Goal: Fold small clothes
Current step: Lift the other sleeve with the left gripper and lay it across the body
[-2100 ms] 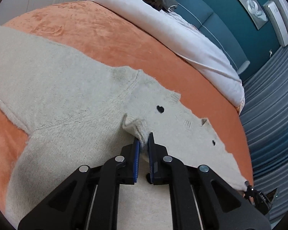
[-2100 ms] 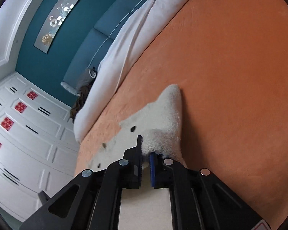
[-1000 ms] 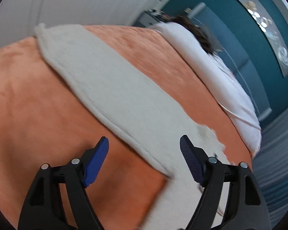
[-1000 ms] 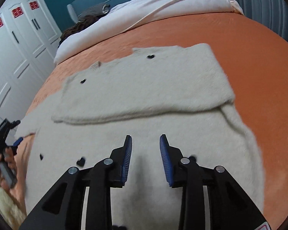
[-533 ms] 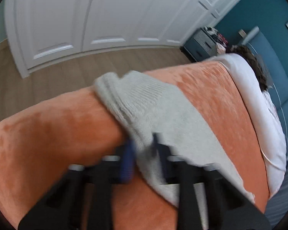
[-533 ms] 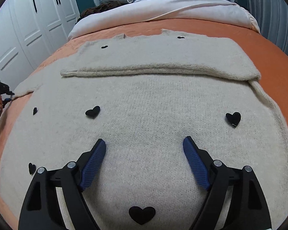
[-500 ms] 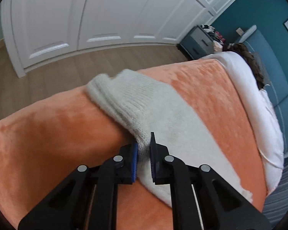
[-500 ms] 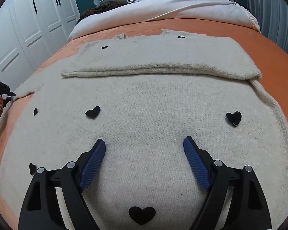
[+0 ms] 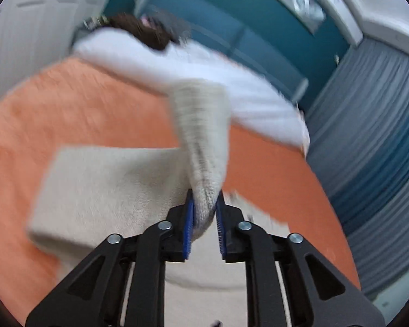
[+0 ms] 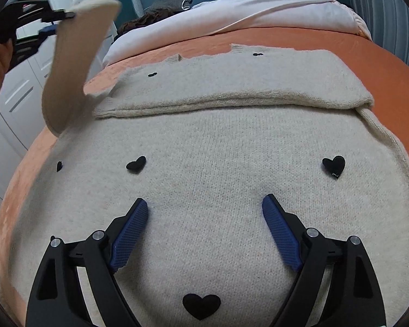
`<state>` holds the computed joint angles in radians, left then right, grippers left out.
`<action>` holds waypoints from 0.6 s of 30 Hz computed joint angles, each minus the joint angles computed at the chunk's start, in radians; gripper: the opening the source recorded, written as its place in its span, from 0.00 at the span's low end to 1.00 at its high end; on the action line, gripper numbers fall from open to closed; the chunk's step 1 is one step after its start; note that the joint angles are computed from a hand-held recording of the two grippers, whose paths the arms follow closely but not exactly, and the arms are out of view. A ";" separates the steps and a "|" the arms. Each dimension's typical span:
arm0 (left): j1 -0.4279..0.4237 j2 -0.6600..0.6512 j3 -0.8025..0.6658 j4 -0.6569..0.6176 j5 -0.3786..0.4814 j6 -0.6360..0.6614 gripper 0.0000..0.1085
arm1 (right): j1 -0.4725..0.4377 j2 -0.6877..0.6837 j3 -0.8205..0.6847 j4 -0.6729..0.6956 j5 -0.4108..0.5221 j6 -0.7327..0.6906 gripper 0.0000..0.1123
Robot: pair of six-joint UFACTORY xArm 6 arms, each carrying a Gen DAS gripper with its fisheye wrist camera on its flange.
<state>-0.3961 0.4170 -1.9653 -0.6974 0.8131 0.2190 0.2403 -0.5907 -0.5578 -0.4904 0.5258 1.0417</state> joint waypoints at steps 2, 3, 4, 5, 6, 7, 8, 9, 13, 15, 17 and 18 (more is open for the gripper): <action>-0.060 -0.061 0.175 -0.015 -0.004 -0.016 0.35 | -0.005 -0.002 0.003 0.016 -0.009 -0.014 0.76; -0.075 -0.091 0.262 -0.030 -0.014 -0.031 0.35 | -0.008 -0.003 0.005 0.031 -0.017 -0.027 0.77; -0.079 -0.117 0.339 -0.048 -0.023 -0.053 0.35 | -0.012 -0.008 0.007 0.049 -0.021 -0.041 0.77; -0.070 -0.138 0.395 -0.074 -0.024 -0.065 0.35 | -0.016 -0.009 0.005 0.071 -0.023 -0.057 0.76; -0.058 -0.157 0.440 -0.096 -0.029 -0.083 0.35 | -0.020 -0.010 -0.006 0.098 -0.013 -0.074 0.76; -0.034 -0.177 0.483 -0.124 -0.043 -0.094 0.35 | -0.025 -0.013 -0.019 0.123 -0.003 -0.089 0.75; -0.009 -0.187 0.502 -0.142 -0.055 -0.093 0.35 | -0.038 -0.017 -0.033 0.147 -0.002 -0.099 0.76; 0.021 -0.195 0.512 -0.145 -0.075 -0.098 0.35 | -0.059 -0.016 -0.045 0.180 -0.030 -0.126 0.76; 0.127 -0.116 0.393 -0.044 -0.117 -0.218 0.46 | -0.155 0.131 -0.213 0.338 -0.045 -0.272 0.76; 0.163 -0.083 0.347 -0.044 -0.101 -0.264 0.46 | -0.198 0.240 -0.303 0.433 -0.048 -0.321 0.76; 0.191 -0.056 0.313 -0.087 -0.083 -0.290 0.46 | -0.220 0.342 -0.391 0.434 -0.013 -0.279 0.73; 0.195 -0.050 0.313 -0.106 -0.082 -0.300 0.46 | -0.226 0.390 -0.429 0.473 -0.001 -0.295 0.62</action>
